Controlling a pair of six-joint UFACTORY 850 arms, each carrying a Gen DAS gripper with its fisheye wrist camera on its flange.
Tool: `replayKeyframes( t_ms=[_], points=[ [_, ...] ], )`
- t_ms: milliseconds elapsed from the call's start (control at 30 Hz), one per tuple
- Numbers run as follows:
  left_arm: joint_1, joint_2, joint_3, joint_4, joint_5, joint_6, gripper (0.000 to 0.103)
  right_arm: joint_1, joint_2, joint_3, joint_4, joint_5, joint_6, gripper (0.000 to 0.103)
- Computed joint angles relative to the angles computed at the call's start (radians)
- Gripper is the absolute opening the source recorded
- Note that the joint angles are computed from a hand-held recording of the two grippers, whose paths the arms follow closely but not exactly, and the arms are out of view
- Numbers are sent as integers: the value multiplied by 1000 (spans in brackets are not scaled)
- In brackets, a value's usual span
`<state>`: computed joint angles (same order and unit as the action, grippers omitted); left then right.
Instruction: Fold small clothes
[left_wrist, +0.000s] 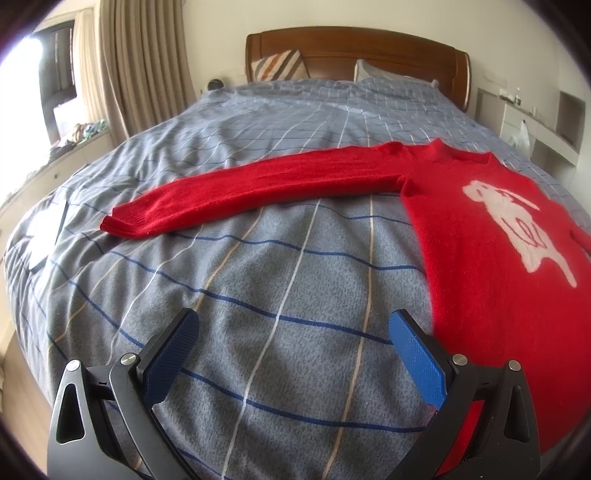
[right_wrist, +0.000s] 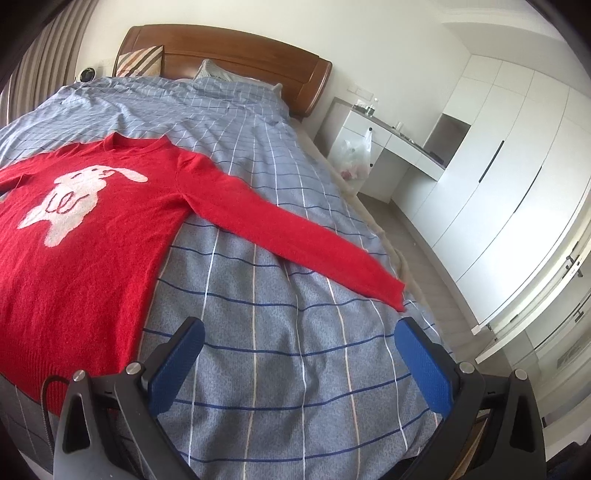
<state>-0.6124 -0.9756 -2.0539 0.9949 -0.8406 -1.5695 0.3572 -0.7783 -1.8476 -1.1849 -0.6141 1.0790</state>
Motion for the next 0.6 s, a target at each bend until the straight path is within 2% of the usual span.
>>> replayKeyframes(
  t_ms=[267,600],
  points=[
    [9,23,38,-1,17,-56,103,11,34,4,-31,8,23,101],
    [17,49,78,6,35,-126,103,15,52,-7,12,33,-17,101]
  ],
)
